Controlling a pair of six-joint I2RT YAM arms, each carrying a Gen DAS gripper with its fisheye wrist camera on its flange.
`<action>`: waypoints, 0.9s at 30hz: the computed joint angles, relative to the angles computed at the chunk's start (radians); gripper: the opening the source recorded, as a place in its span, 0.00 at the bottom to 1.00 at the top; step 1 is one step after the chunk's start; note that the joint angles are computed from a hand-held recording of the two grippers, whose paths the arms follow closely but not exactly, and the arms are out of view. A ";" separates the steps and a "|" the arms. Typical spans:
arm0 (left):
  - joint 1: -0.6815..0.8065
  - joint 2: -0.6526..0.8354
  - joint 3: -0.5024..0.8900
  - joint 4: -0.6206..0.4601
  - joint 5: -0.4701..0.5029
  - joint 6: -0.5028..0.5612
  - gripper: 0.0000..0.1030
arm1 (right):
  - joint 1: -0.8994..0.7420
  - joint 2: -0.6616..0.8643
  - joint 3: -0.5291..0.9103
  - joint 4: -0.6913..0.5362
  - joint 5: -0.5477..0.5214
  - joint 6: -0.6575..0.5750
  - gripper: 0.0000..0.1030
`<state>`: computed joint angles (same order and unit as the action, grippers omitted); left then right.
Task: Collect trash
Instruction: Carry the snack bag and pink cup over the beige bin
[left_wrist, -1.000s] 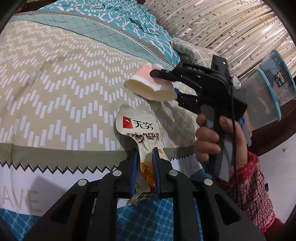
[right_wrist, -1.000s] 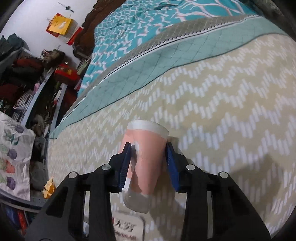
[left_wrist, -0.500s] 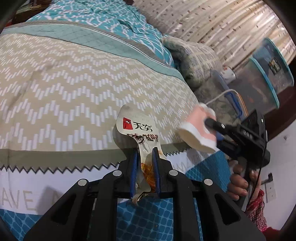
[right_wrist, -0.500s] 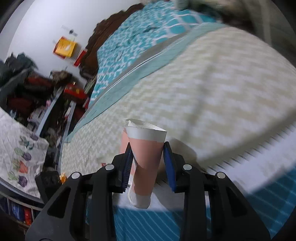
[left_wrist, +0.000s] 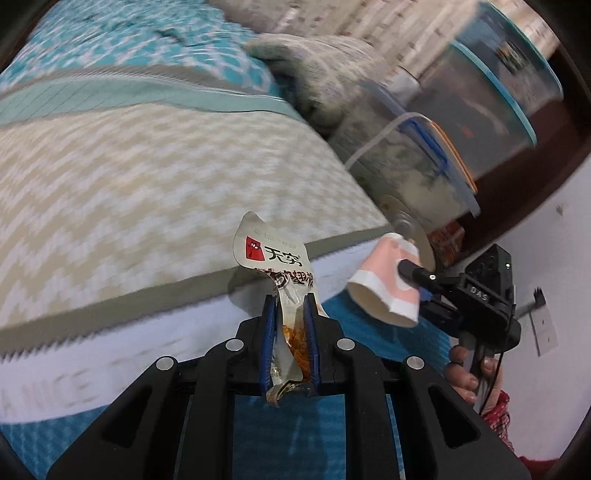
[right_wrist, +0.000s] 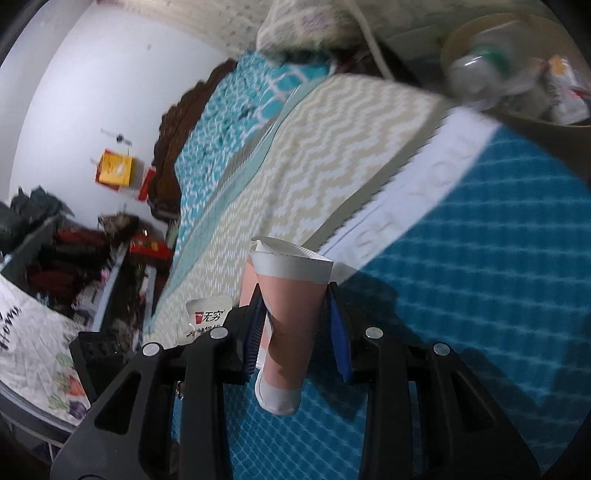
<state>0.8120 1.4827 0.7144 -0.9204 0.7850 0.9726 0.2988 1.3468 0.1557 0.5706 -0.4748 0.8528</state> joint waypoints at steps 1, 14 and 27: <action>-0.058 -0.044 -0.021 0.020 0.003 -0.048 0.14 | -0.048 -0.034 -0.023 -0.006 -0.030 -0.011 0.34; -0.715 -0.180 -0.126 0.390 -0.095 -0.684 0.14 | -0.747 -0.315 -0.036 -0.454 -0.358 -0.399 0.34; -1.341 0.144 0.259 0.626 -0.333 -1.128 0.14 | -1.041 -0.049 0.187 -0.365 -0.145 -0.589 0.34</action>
<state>-0.5291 1.6269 0.9733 -0.2940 0.4523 -0.1550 -0.7427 1.2977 0.3425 0.2054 -0.6201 0.2639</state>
